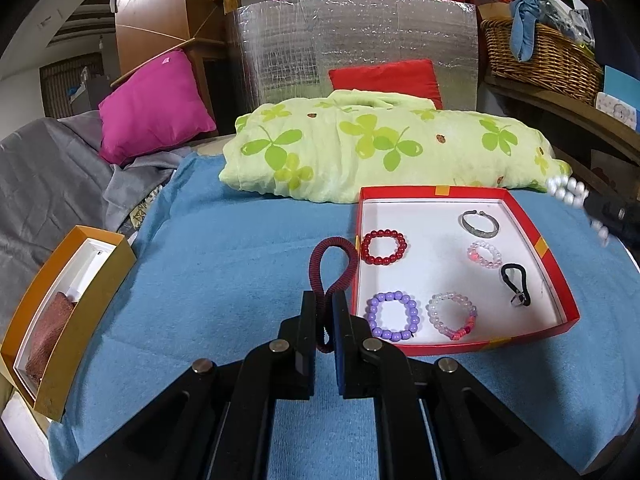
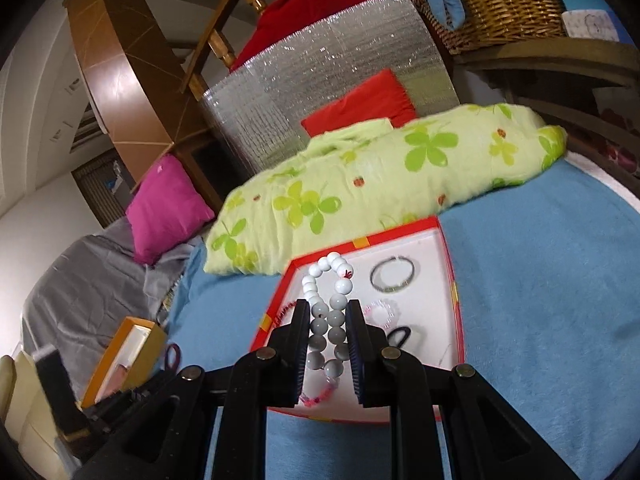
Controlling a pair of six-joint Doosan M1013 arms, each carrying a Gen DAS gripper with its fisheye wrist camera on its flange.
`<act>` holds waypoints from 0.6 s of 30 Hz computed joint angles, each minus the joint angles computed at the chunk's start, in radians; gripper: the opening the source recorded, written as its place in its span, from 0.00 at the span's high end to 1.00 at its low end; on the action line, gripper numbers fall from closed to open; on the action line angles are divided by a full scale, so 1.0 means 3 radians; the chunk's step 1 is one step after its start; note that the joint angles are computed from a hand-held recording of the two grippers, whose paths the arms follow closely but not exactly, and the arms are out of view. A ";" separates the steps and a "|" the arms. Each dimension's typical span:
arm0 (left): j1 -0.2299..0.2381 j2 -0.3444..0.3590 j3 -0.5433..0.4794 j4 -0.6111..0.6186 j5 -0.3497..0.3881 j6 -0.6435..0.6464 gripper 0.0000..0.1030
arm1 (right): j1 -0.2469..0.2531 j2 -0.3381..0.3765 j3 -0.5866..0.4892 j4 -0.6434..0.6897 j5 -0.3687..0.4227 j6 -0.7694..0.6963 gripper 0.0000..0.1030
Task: Organize jewelry
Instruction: 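Lower the white bead bracelet into the red box and open the right tool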
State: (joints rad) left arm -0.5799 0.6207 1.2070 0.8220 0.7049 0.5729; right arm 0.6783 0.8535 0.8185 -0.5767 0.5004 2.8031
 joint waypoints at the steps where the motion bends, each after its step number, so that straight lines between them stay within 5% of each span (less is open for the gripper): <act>1: 0.0002 0.0006 -0.0010 -0.0008 0.0007 0.0011 0.93 | -0.0008 0.0018 -0.0011 0.0090 0.0018 -0.0048 0.80; 18: 0.0011 0.0094 -0.0145 -0.0129 0.0082 0.0094 0.93 | -0.0088 0.0121 -0.0095 0.0614 0.0053 -0.0342 0.81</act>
State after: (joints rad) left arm -0.5767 0.6488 1.1633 0.7832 0.7294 0.6013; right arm 0.6519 0.8898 0.7899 -0.3924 0.5162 2.7005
